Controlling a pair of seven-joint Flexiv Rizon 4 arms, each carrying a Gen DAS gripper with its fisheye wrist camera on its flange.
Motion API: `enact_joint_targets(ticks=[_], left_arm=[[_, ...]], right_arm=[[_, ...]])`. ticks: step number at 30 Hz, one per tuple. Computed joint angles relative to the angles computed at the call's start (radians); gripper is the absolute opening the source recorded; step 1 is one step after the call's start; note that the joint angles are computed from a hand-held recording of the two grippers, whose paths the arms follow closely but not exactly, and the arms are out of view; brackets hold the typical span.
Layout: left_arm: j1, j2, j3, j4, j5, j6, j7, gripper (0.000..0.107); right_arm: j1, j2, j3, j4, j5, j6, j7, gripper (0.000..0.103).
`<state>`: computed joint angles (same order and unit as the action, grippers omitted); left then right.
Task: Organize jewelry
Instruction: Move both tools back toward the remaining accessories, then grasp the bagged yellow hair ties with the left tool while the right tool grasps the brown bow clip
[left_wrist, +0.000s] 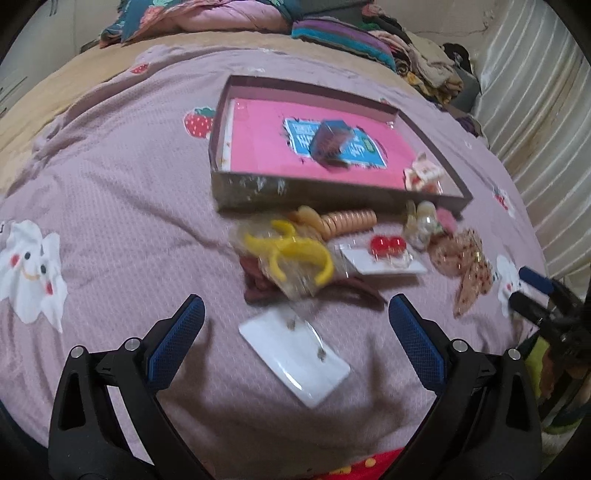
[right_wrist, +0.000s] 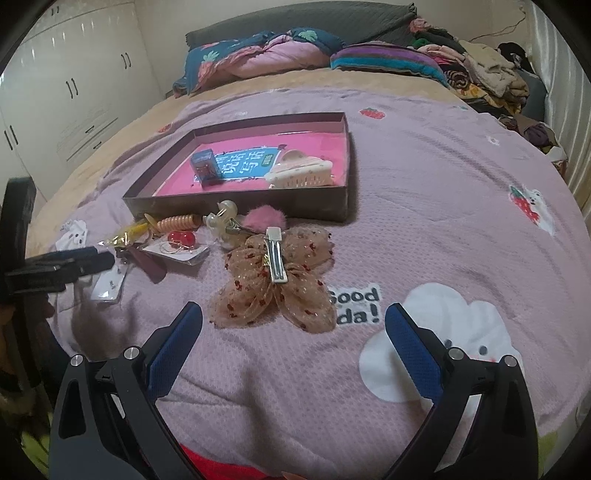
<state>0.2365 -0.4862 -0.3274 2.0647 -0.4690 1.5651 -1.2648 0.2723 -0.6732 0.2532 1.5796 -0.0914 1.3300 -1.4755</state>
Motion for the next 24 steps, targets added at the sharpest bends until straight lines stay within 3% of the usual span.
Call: enact_joint_targets(ticks=[4,7,15,24], left_arm=[[0.029,-0.019,-0.027,-0.025,-0.008,0.0,0.011,0.081],[0.104,-0.035,-0.121,-0.033,-0.051,-0.021,0.041,0.07],[-0.048,-0.078,0.063,-0.133,-0.036,-0.105,0.0,0.066],[-0.019,-0.084,0.033,-0.118,-0.062,-0.085,0.037,0.05]], right_arm=[[0.007,-0.019,0.0,-0.025,-0.007,-0.017,-0.008,0.099],[0.008,-0.03,0.004,-0.042,-0.005,-0.032,-0.013,0.099],[0.021,-0.05,-0.01,-0.073,-0.004,-0.043,-0.006,0.099],[0.023,-0.093,-0.011,-0.132,0.005,-0.051,0.003,0.098]])
